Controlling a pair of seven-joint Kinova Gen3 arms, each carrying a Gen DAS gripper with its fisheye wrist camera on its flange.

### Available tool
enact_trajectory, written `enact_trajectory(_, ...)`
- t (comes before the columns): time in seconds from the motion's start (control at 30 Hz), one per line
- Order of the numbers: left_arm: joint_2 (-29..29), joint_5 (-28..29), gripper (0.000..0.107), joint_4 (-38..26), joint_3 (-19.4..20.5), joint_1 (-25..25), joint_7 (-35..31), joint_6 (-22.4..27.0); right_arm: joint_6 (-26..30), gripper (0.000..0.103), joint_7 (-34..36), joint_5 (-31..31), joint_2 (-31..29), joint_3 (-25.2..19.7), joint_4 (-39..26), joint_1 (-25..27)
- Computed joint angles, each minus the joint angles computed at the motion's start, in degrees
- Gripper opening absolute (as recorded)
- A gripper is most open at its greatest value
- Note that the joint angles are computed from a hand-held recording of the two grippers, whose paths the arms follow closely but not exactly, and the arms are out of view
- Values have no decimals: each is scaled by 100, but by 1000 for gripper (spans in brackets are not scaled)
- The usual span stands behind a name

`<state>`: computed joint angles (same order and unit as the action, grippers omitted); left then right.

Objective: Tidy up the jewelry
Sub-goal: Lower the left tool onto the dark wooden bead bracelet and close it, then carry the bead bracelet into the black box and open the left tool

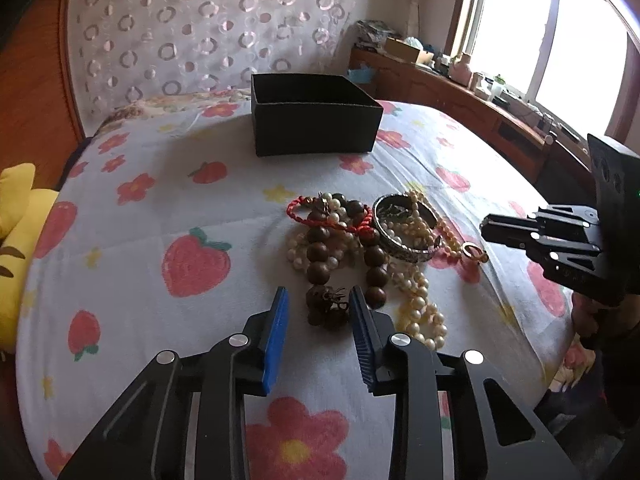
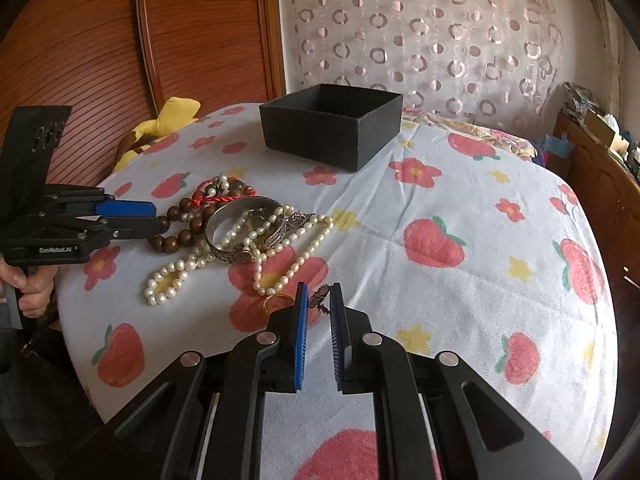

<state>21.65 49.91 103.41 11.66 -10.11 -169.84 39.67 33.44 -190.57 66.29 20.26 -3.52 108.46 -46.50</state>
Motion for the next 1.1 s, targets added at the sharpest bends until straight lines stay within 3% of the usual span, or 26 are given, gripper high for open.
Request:
enact_trajectory(0.3, 182, -492, 29, -291, 15, 208, 577, -99, -4, 12, -220, 182, 14, 4, 47, -24)
enact_trajectory(0.43, 181, -462, 15, -241, 134, 84, 444, -75, 1, 12, -295, 244, 3, -23, 77, -11)
enact_trajectory(0.73, -213, 557, 15, 157, 114, -398, -540, 372, 26, 12, -312, 263, 10, -62, 61, 23)
enact_trajectory(0.9, -476, 1108, 14, 212, -136, -376, -926, 663, 28, 12, -331, 282, 6, -68, 74, 25)
enact_trajectory(1.1, -604, 1350, 14, 19, -413, -191, -963, 922, 28, 12, -359, 308, 4, -74, 86, 27)
